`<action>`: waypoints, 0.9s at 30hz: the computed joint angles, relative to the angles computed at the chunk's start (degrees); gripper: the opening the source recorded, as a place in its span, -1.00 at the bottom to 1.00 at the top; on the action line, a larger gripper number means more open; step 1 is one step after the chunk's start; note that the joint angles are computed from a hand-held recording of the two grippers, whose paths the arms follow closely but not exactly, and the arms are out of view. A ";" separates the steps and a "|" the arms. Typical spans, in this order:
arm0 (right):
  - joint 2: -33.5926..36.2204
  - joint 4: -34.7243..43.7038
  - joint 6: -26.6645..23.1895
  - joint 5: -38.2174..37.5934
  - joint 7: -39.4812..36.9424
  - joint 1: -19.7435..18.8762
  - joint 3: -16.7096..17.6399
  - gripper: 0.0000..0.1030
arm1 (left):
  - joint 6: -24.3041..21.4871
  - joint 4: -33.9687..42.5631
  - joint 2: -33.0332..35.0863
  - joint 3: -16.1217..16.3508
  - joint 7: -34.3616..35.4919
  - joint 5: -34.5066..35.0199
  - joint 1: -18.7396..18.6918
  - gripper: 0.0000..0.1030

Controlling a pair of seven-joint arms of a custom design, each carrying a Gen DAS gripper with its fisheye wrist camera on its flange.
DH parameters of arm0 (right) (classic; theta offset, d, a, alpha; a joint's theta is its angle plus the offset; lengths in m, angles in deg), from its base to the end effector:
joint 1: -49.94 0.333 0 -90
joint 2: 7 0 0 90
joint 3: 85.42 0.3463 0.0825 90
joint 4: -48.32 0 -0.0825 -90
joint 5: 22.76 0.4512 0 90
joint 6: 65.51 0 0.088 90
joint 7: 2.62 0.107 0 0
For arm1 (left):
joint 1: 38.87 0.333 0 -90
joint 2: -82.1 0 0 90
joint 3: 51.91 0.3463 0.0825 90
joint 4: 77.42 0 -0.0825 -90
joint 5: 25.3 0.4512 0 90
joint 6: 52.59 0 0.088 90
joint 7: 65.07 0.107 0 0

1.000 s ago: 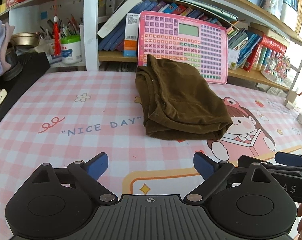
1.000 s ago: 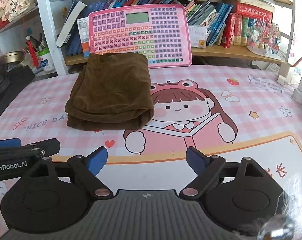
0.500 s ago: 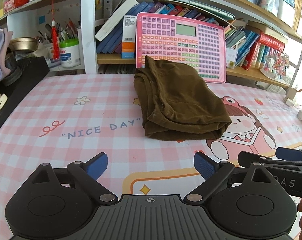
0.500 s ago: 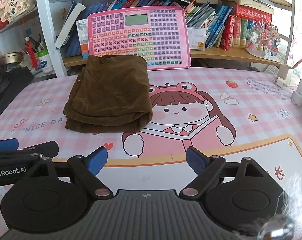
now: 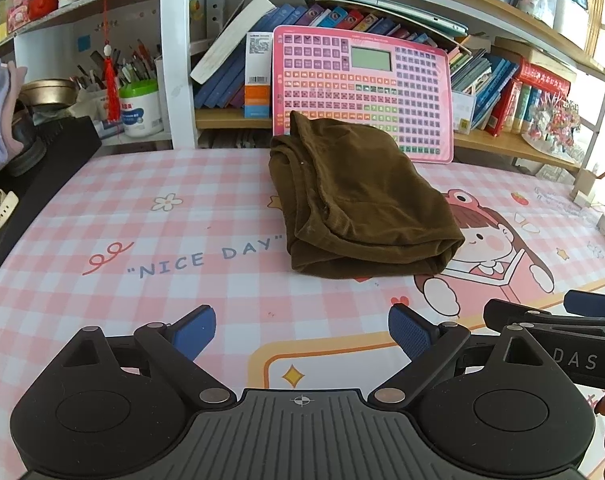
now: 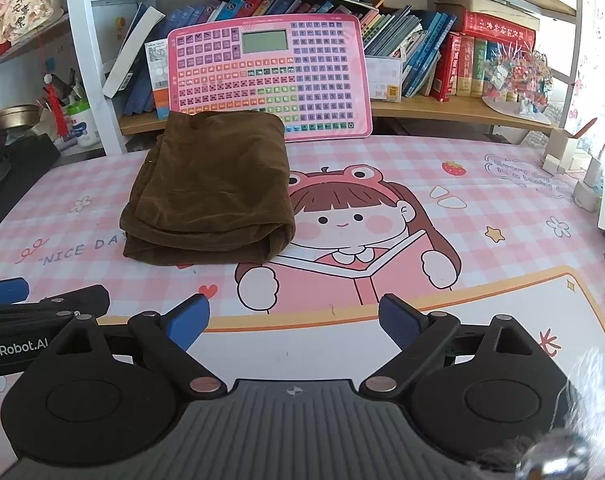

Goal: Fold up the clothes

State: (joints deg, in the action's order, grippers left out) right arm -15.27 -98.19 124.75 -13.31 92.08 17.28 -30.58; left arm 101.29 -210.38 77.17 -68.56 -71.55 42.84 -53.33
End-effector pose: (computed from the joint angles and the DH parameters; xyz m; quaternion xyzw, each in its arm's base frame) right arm 0.5009 0.1882 0.3778 -0.6979 0.5837 -0.2459 0.3342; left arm 0.4743 -0.3220 0.3956 -0.6917 0.5989 -0.2854 0.2854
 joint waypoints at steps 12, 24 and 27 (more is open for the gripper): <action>0.04 0.04 -0.15 -0.31 0.63 -2.56 2.64 0.80 | 0.12 -0.08 0.10 0.16 1.03 -1.10 0.05 0.85; -0.33 0.19 -0.49 -3.72 4.18 -7.39 6.88 0.80 | 0.26 0.08 0.46 0.30 2.39 -2.40 0.11 0.85; -0.41 0.28 -0.62 -4.81 5.20 -8.33 7.61 0.80 | 0.24 0.17 0.60 0.35 2.69 -2.72 0.07 0.85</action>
State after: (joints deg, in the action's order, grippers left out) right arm -15.68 -97.91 124.12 -18.12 97.28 8.95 -22.97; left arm 101.53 -210.21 77.76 -68.21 -68.86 40.12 -53.26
